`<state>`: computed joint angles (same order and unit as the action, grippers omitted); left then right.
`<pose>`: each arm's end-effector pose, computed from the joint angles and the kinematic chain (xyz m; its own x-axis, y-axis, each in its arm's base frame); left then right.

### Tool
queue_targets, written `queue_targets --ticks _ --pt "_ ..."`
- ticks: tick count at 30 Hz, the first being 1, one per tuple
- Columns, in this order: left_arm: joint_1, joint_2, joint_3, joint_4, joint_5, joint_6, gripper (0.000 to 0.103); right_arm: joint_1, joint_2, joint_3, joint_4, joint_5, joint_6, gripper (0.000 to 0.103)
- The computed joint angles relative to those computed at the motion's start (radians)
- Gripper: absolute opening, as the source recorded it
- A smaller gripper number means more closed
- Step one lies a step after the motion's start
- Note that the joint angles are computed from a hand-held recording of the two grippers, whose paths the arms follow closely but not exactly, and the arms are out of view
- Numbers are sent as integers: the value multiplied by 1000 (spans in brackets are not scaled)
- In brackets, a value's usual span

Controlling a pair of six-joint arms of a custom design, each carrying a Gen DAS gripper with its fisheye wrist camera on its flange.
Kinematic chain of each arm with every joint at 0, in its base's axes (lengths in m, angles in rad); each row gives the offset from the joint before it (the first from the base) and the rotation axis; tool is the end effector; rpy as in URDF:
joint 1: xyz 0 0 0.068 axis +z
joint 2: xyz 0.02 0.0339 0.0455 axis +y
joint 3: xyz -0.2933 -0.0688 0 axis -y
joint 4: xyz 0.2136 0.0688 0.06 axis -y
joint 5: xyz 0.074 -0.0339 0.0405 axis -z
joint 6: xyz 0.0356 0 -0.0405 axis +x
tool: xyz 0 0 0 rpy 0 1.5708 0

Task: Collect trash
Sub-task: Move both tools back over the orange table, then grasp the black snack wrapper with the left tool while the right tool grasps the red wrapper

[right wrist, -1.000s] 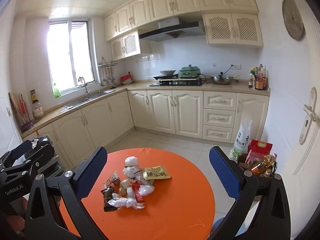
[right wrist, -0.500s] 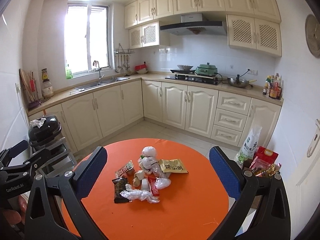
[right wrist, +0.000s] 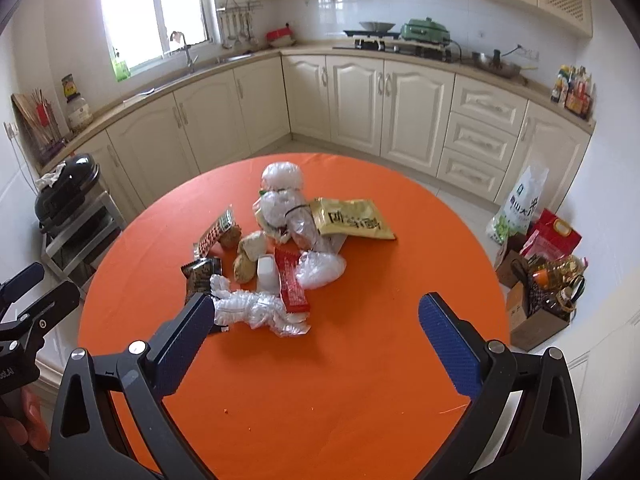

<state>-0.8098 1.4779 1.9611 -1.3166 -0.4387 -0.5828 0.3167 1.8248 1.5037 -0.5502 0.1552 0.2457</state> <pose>0.1665 -0.1529 0.4793 -0.6786 -0.0099 -0.7344 0.1020 0.9890 -0.1075 0.3681 0.1149 0.3034 -0.7571 0.0048 -0.6533 -0.0299 0.9987 0.0419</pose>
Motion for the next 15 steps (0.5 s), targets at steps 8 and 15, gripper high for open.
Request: queue_targets --ticks 8,15 --pt "191 244 230 -46 159 118 102 -48 187 86 -7 -140 -2 80" --pt "306 504 614 -190 240 205 102 -72 351 233 -59 -223 2 55"
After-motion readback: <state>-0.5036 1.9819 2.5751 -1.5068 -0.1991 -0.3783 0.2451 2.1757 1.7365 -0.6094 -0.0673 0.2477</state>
